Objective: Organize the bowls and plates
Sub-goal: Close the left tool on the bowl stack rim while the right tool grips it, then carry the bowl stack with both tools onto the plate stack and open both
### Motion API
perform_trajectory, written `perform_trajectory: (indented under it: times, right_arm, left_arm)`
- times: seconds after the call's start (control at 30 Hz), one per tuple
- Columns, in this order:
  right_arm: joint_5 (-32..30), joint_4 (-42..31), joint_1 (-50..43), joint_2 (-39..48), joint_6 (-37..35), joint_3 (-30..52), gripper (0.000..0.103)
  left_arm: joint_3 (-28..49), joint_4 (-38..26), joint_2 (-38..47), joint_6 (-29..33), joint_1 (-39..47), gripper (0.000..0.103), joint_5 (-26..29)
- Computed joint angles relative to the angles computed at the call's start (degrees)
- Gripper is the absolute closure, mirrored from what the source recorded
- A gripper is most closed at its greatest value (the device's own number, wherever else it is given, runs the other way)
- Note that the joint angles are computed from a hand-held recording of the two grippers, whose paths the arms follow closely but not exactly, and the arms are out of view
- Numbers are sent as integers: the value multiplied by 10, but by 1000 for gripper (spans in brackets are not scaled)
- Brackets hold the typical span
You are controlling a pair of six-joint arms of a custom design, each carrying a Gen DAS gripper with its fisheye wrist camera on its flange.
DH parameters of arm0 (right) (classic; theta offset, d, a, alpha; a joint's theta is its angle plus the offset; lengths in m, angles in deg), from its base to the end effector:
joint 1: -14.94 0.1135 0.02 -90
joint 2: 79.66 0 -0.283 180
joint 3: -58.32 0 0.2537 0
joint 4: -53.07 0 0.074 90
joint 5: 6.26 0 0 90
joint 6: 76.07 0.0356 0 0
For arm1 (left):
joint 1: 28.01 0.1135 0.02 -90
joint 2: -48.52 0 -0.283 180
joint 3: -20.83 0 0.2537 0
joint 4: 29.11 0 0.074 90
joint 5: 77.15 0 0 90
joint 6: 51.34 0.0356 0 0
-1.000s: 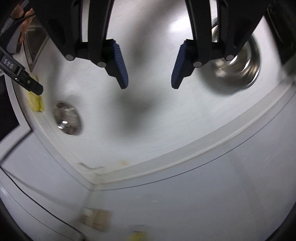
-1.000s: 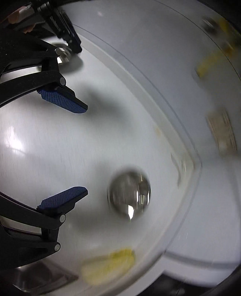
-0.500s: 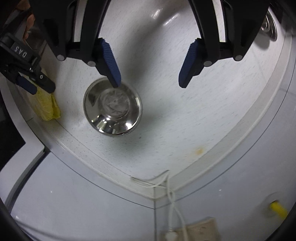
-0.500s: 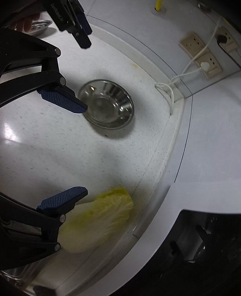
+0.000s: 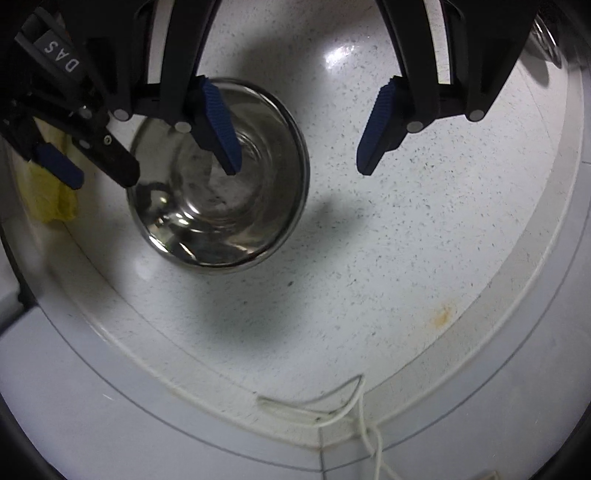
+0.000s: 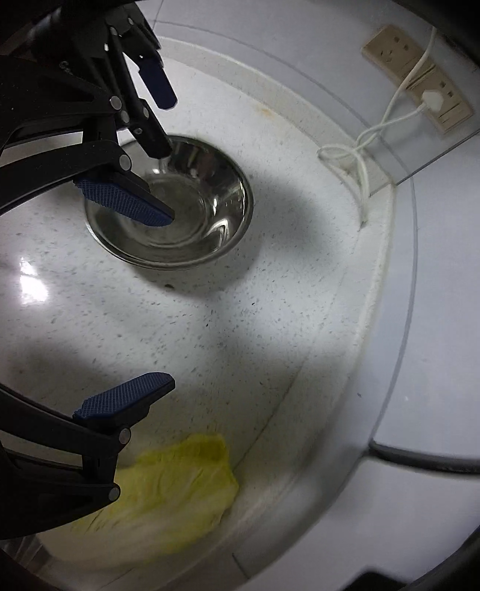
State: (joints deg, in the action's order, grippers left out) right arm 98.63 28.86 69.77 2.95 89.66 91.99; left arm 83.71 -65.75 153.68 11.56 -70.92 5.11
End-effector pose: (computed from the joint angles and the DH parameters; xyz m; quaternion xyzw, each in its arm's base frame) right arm 0.1121 0.1432 0.0991 0.1966 0.9612 0.0784 0.1772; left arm 0.2250 -0.2026 0.1087 0.1301 0.9845 -0.0002 0.1174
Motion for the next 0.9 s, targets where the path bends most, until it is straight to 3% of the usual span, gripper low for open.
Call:
perform_trajectory:
  times: [0.07,0.1,0.13,0.17,0.2,0.3,0.37,0.5,0.63,0.8,0.9]
  right_arm:
    - [-23,40,-18,21,-8,-11,27]
    - [-37,62,-25,34,-8,-17,34]
    - [-44,76,-27,42,-8,-21,42]
    - [-54,87,-25,57,-7,-22,58]
    - [-63,102,-23,63,-7,-26,66]
    - [-72,106,1,57,-3,-18,91]
    - [-61,53,24,68,12,15,90]
    - [-61,44,63,53,49,16,91]
    - [-26,-45,139,39,101,73,91]
    - [22,-174,236,68,146,213,91]
    - [47,-246,287,120,156,332,91]
  left_arm:
    - [1,2,13,-4,10,40,13]
    - [1,3,17,-4,13,41,18]
    - [-1,5,20,-3,15,54,23]
    - [0,4,24,0,13,66,22]
    - [-1,5,26,6,13,84,31]
    - [0,-6,23,10,-10,87,18]
    - [-11,-7,12,7,-12,87,19]
    - [-53,-6,-36,12,-7,88,23]
    - [-111,-31,-136,9,-1,87,8]
    - [-176,-128,-329,37,54,86,-13]
    - [-202,-234,-488,98,146,86,-10]
